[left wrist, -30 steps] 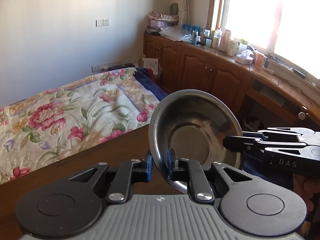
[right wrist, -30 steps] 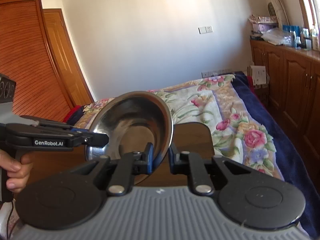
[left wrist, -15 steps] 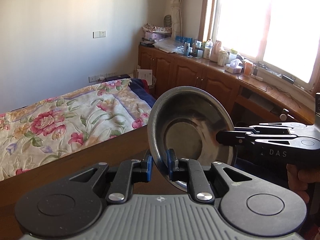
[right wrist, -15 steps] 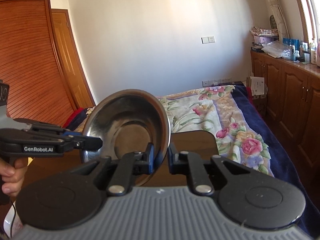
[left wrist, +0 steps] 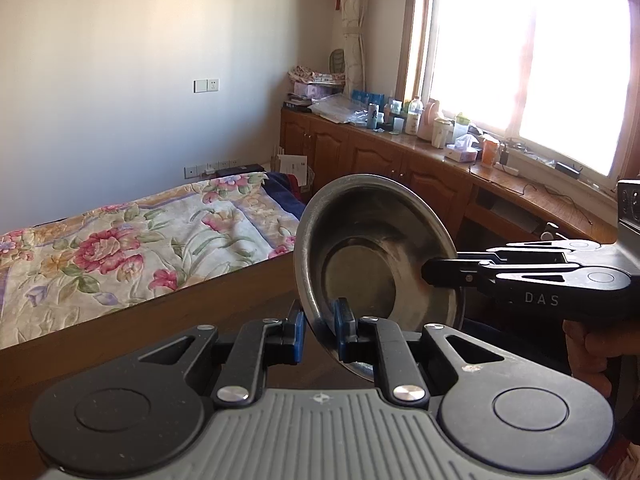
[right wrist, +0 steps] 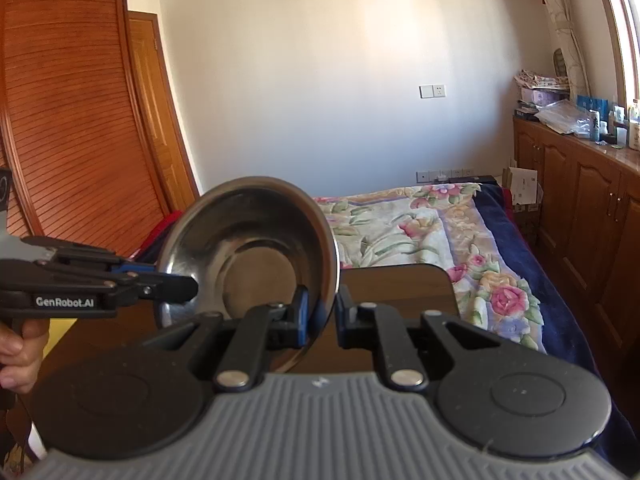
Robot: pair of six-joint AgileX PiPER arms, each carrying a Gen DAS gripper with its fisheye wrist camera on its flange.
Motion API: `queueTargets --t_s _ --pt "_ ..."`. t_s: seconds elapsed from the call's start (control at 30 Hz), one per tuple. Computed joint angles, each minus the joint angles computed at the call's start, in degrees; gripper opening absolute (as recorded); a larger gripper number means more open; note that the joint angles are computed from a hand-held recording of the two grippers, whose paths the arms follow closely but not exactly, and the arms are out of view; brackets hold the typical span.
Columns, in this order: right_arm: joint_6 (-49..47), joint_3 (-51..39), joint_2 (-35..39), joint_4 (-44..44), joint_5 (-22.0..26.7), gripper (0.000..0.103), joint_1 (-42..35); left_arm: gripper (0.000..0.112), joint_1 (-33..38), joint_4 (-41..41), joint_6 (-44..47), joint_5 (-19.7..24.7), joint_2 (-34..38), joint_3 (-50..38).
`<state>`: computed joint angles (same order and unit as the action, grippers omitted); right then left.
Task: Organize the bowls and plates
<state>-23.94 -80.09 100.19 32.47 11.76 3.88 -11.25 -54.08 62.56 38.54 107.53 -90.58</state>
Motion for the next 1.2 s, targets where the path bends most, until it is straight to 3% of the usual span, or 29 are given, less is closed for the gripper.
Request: queueTargets --t_s 0.4,0.63,1.0,1.2 --pt "9.69 4.60 -4.45 -10.85 -1.76 0.016 4.33 0.016 4.05 -7.68 8.47 -0.55 -8.65 12.81" --pt "6.09 8.43 -7.44 -7.54 -2.59 0.016 5.75 0.016 5.73 -11.37 12.33 0.18 -12.67 18.97" --pt "8.55 15.16 -10.93 -10.72 -5.13 0.016 8.70 0.016 8.25 -19.36 22.42 -0.27 -16.21 30.25" --pt "3.20 19.10 -11.08 -4.39 -8.41 0.016 10.34 0.016 8.96 -25.91 29.75 -1.39 -15.93 35.46"
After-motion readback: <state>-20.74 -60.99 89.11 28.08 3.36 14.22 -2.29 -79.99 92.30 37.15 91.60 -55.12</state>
